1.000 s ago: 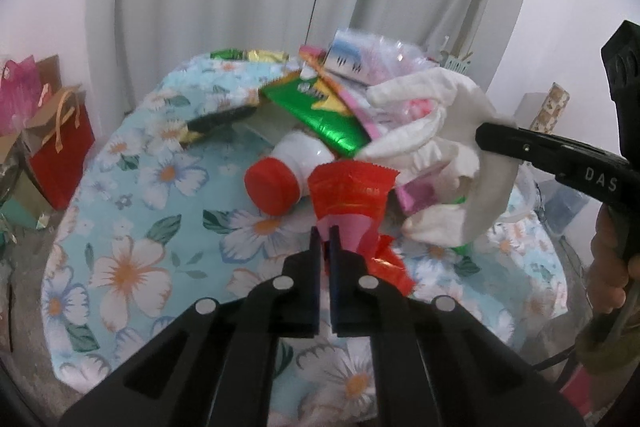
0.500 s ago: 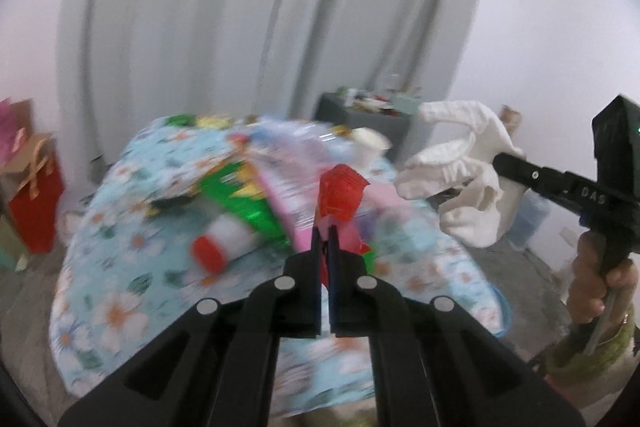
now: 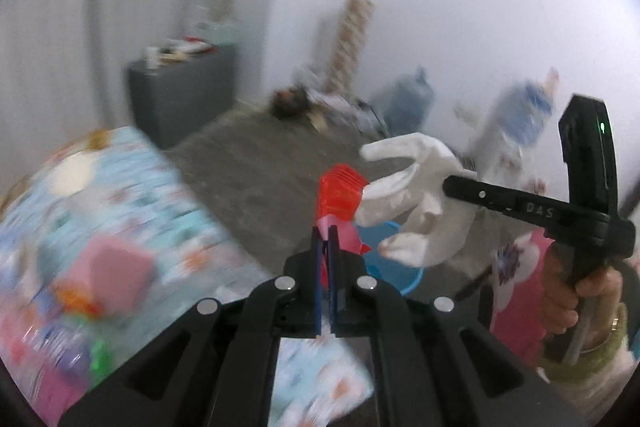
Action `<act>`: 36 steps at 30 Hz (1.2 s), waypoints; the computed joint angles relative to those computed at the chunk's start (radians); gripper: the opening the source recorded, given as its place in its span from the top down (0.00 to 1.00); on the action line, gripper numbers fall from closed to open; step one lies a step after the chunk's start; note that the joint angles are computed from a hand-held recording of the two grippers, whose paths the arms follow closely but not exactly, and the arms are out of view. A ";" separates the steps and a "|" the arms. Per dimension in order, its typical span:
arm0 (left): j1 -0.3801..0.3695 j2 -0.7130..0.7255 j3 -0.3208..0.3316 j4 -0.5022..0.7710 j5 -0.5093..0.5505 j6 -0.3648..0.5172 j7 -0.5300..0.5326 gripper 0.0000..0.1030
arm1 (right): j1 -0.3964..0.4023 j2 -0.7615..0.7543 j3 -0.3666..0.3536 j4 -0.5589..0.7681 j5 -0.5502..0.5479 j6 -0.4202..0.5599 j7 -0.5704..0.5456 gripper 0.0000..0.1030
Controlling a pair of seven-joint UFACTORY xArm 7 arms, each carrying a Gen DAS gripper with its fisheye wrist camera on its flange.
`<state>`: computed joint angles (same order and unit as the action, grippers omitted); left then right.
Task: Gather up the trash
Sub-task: 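Carry both items to the blue wastebasket and open both grippers to drop them, then grasp the clear plastic bag with the left gripper while the right gripper grasps the clear plastic cup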
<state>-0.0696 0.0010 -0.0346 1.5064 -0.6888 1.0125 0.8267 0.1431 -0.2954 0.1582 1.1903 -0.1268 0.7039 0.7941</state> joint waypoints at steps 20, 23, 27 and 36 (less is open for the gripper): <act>-0.293 0.502 -0.188 0.294 0.391 -0.123 -0.404 0.68 | -0.177 0.187 -0.163 -0.209 0.101 -0.035 0.048 0.49; -0.265 0.467 -0.200 0.266 0.361 -0.120 -0.381 0.67 | -0.174 0.196 -0.154 -0.184 0.077 -0.025 0.067 0.47; -0.219 0.392 -0.214 0.214 0.282 -0.083 -0.336 0.67 | -0.173 0.162 -0.142 -0.176 0.005 -0.043 0.058 0.39; -0.091 -0.044 -0.119 -0.088 -0.061 -0.013 0.027 0.35 | -0.140 0.026 0.030 -0.067 -0.414 0.069 0.148 0.07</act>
